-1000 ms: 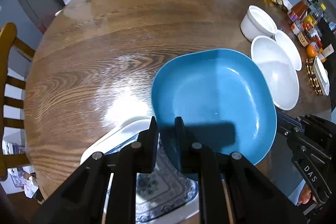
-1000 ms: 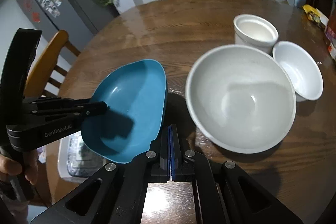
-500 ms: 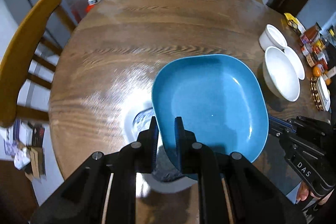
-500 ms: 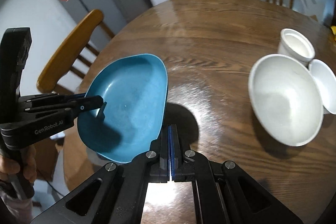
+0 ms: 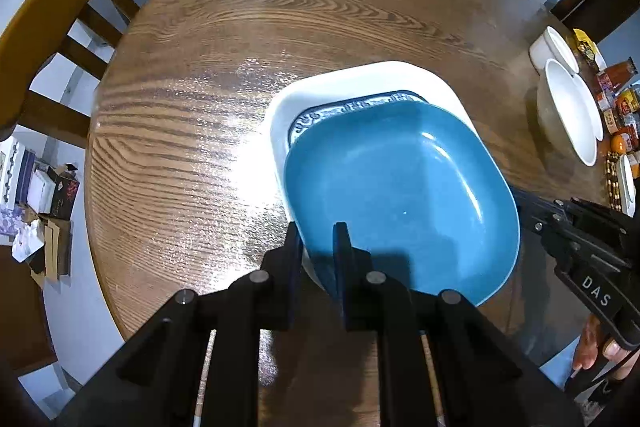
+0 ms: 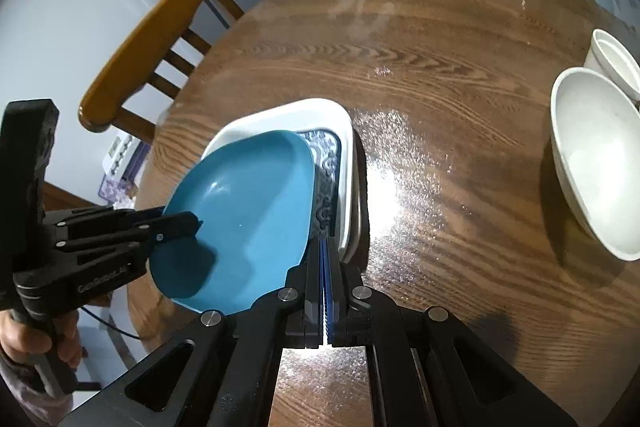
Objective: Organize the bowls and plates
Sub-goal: 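Lower the teal dish onto the blue-patterned plate stack with the left gripper, then open the left gripper to release the teal dish on the stack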
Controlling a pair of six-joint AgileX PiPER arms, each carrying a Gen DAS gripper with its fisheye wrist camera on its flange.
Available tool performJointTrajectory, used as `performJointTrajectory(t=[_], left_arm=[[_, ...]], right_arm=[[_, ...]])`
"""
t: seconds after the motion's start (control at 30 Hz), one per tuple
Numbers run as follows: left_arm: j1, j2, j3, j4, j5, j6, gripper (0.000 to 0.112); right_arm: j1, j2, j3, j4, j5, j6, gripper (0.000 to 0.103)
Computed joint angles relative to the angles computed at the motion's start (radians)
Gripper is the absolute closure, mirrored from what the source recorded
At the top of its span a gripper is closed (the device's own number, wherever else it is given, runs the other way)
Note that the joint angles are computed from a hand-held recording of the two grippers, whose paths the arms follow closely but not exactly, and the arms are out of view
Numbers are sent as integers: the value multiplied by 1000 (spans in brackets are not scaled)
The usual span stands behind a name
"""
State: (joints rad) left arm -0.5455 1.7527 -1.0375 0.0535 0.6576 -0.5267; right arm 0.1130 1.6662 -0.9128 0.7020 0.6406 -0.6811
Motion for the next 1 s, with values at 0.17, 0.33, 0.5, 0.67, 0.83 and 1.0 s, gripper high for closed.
performJointTrajectory(t=[0.17, 0.33, 0.5, 0.67, 0.83, 1.0], left_arm=[[4, 44, -30, 6, 11, -5, 99], [1, 42, -22, 20, -5, -20, 99], [-8, 41, -14, 56, -18, -54, 99], [-6, 35, 3, 82, -35, -80, 99], [-12, 34, 11, 97, -42, -96, 99], [-28, 45, 1, 139, -32, -134, 99]], right_arm=[[41, 48, -32, -57, -25, 71, 100], [44, 66, -35, -47, -36, 68, 100], [56, 73, -46, -66, -42, 90, 100], [65, 80, -59, -89, -51, 110, 100], [79, 86, -68, -109, -63, 131, 100], [80, 94, -76, -113, -65, 136, 100]])
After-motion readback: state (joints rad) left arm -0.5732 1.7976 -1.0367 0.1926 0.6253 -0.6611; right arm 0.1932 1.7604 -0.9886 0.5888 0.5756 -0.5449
